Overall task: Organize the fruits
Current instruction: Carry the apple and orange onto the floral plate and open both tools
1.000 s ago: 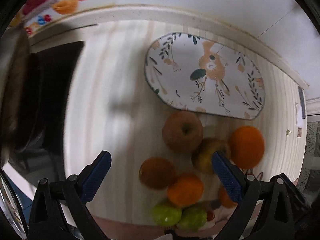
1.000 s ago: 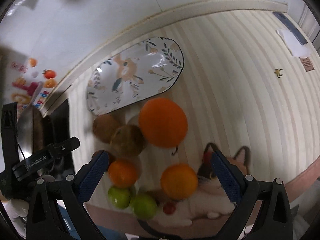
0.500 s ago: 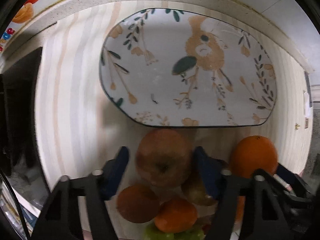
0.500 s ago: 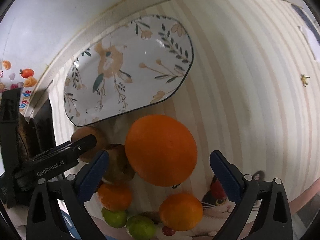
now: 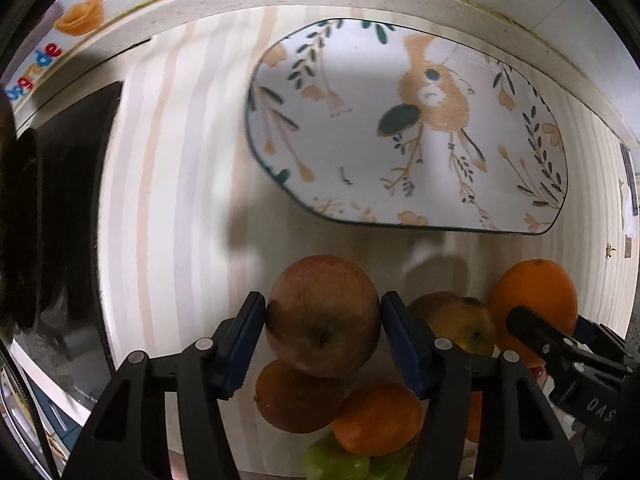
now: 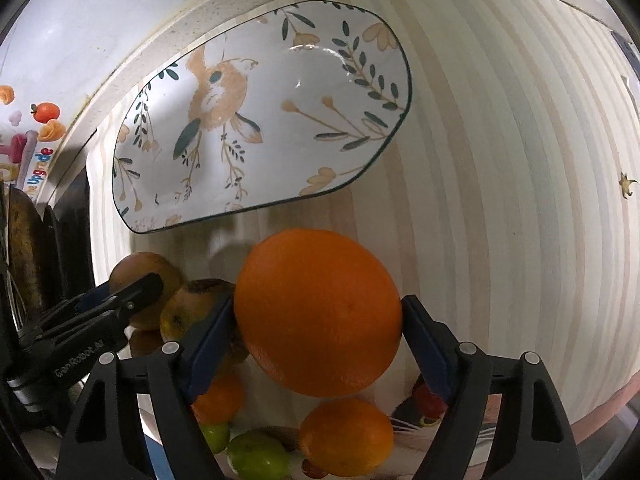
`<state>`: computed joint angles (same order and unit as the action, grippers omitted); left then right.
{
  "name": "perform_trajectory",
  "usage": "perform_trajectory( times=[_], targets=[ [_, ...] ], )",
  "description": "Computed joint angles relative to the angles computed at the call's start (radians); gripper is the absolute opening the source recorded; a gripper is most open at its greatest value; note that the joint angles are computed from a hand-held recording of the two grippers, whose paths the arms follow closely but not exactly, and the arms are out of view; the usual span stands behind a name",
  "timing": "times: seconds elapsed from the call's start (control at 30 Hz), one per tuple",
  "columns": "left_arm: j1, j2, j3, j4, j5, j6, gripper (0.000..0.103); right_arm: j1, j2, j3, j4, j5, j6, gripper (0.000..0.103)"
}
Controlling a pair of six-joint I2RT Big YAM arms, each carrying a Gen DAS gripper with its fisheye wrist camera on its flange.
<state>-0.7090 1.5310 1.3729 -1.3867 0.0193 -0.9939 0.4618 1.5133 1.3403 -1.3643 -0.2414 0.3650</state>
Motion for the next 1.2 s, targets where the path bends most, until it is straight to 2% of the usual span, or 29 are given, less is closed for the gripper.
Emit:
perform_trajectory(
  times=[0.23, 0.33, 0.47, 0.57, 0.83, 1.07, 1.2],
  targets=[
    [0.008, -0.079, -0.002, -0.020, -0.007, -0.018, 0.057, -0.047, -0.046, -0.015, -0.015, -0.033, -0.027, 0.083],
    [0.018, -0.099, 0.042, -0.032, -0.021, -0.008, 0.057, -0.086, -0.068, 0.001, -0.035, -0.058, -0.050, 0.083],
    [0.048, -0.046, 0.155, -0.033, -0.035, 0.033, 0.058, -0.114, -0.053, 0.069, -0.047, -0.102, -0.050, 0.083],
    [0.081, 0.009, 0.215, -0.028, -0.045, 0.066, 0.058, -0.120, -0.006, 0.152, -0.058, -0.116, -0.047, 0.083],
    [0.176, 0.136, 0.327, -0.051, -0.028, 0.136, 0.058, -0.116, 0.157, 0.371, -0.088, -0.062, -0.047, 0.083],
    [0.235, 0.226, 0.378, -0.054, 0.049, 0.145, 0.058, -0.105, 0.326, 0.532, -0.129, -0.036, -0.030, 0.083],
    [0.255, 0.260, 0.369, -0.048, 0.096, 0.144, 0.058, -0.104, 0.374, 0.560, -0.141, -0.035, -0.033, 0.083]
  ],
)
